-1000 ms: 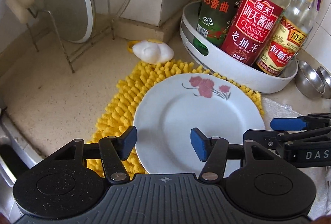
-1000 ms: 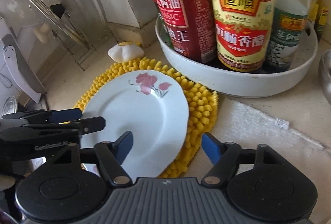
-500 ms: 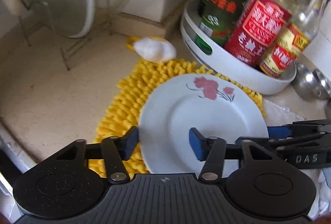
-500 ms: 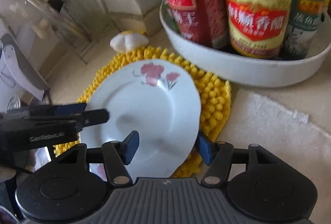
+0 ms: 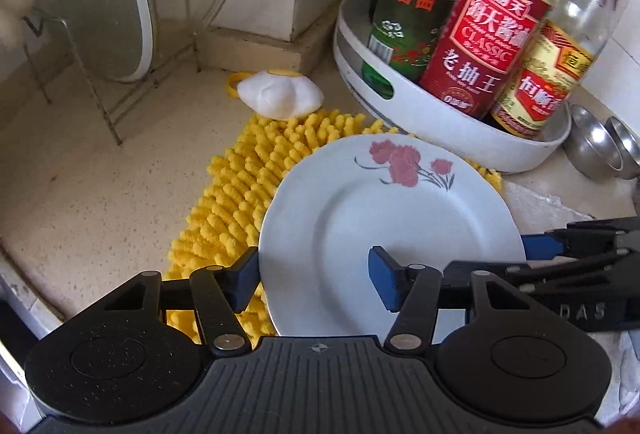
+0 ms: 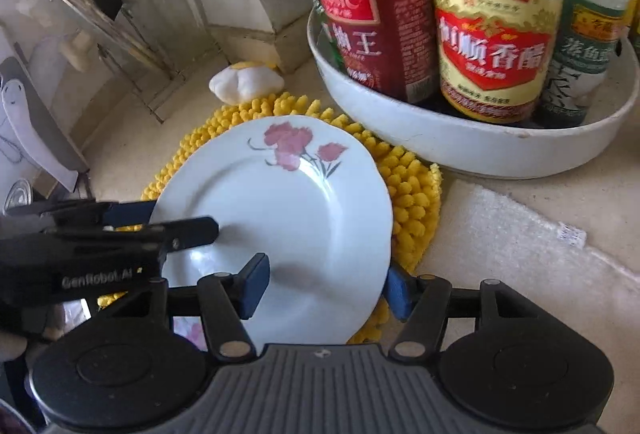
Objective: Organize plates and bowls
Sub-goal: 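Grasp the pink-flower plate's rim with both grippers and lift it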
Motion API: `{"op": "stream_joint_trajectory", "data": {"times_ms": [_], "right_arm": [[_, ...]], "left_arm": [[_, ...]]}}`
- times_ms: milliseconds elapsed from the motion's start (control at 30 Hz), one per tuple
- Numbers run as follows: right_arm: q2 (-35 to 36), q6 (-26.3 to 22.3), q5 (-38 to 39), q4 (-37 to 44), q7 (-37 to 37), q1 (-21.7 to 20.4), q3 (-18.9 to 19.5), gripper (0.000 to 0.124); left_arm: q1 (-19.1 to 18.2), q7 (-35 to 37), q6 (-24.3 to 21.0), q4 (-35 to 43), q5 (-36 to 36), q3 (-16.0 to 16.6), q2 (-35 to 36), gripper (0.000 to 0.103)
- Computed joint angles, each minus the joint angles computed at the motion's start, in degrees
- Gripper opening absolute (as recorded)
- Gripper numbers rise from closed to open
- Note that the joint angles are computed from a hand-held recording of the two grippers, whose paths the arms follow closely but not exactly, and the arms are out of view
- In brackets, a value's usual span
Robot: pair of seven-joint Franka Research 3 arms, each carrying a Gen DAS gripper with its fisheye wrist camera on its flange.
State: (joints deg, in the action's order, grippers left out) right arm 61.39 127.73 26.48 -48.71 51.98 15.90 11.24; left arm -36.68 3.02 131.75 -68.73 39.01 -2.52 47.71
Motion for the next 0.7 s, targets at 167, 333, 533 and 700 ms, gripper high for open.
{"op": "stream_joint_trajectory", "data": {"times_ms": [167, 333, 533, 700], "right_arm": [[-2.3, 1.8, 0.7, -3.5, 0.1, -0.7, -0.1, 0.079], [-6.1, 5.1, 1.5, -9.7, -0.1, -1.5, -0.3, 0.079], [-10.6, 9.1, 3.6, -16.8, -0.7, -3.4, 0.0, 0.079], [-13.8, 12.4, 5.5, -22.1, -1.4, -5.2, 0.1, 0.079]], "left_arm": [[-0.8, -2.0, 1.4, -0.9, 1.6, 0.6, -1.1, 0.065], [-1.2, -0.5, 1.2, 1.3, 2.1, 0.2, -0.1, 0.065], [-1.8, 1.3, 2.7, 4.4, 2.0, 0.4, 1.7, 0.065], [-2.9, 5.4, 1.5, 12.2, 0.3, 0.6, 6.2, 0.065]]}}
